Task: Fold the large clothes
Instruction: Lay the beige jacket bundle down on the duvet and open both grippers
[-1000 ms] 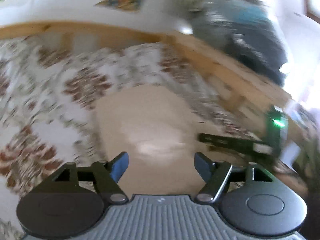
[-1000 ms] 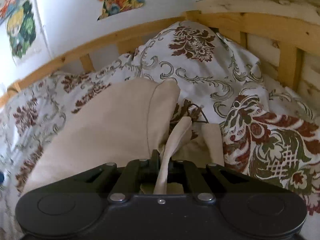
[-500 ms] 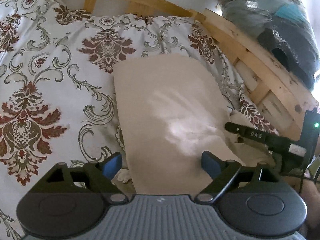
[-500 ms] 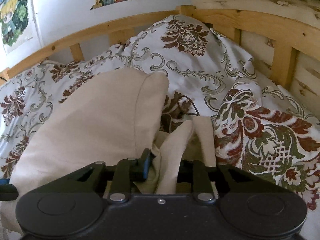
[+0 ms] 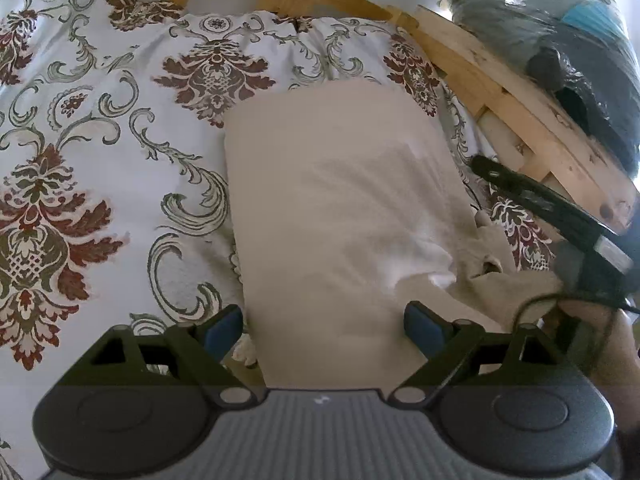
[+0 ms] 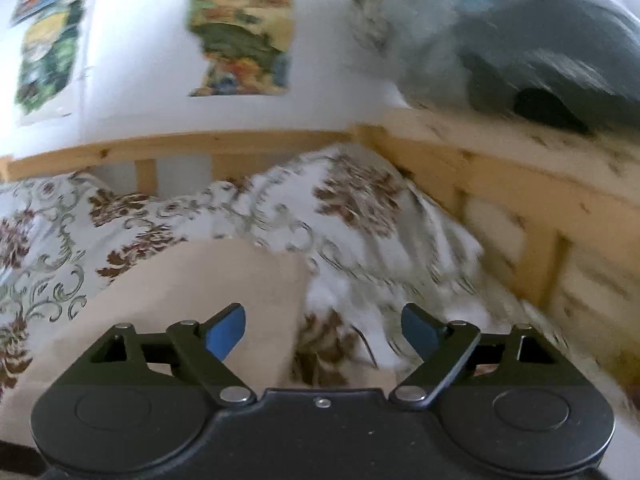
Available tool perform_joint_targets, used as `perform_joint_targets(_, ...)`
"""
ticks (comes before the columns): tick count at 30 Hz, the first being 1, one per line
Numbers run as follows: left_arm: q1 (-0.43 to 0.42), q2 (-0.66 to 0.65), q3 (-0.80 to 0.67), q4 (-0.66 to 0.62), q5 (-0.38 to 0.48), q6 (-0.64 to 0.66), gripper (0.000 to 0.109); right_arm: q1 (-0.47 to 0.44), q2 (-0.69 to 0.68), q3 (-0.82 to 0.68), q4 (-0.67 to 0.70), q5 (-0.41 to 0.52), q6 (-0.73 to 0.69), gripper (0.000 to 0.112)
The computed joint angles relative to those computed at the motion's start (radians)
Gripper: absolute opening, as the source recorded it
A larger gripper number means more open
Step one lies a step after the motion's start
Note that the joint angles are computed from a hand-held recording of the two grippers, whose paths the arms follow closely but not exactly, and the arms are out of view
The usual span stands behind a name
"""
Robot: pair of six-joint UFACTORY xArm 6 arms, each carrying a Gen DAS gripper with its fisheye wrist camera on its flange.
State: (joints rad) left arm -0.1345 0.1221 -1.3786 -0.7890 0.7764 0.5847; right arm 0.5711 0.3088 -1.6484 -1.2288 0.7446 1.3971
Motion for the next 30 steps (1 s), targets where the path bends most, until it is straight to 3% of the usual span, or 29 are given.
perform_joint_targets(5,-0.013,0.007,0.005,-0.002,-0.029,0.021,0.091,-0.027,0.103,-0.104,0.083,-0.043,-0.136,0.089)
perform_joint_targets(13,-0.019,0.032,0.005,-0.020,-0.037,0.041,0.092,-0.039,0.244,-0.241,0.324,0.019,-0.367,0.090)
perform_joint_targets(16,-0.012,0.026,0.008,-0.026,-0.036,0.034,0.092,-0.034,0.250,-0.264,0.331,0.048,-0.396,0.089)
perform_joint_targets(18,-0.013,0.019,0.013,-0.020,-0.042,0.021,0.092,-0.026,0.231,-0.266,0.284,0.079,-0.363,0.088)
perform_joint_targets(21,-0.025,0.016,0.023,-0.007,-0.069,0.030,0.092,-0.025,0.153,-0.196,0.138,0.056,-0.197,0.089)
perform_joint_targets(23,-0.023,0.022,0.015,-0.010,-0.058,0.012,0.092,-0.025,0.134,-0.185,0.042,0.021,-0.108,0.090)
perform_joint_targets(25,-0.014,0.029,0.006,-0.024,-0.035,0.001,0.092,-0.035,0.150,-0.206,0.013,-0.039,-0.113,0.092)
perform_joint_targets(27,-0.008,0.033,0.005,-0.041,-0.028,0.006,0.092,-0.043,0.210,-0.277,0.077,-0.098,-0.235,0.092)
perform_joint_targets(30,-0.011,0.029,0.015,-0.054,-0.043,0.028,0.092,-0.044,0.344,-0.439,0.224,-0.109,-0.486,0.092)
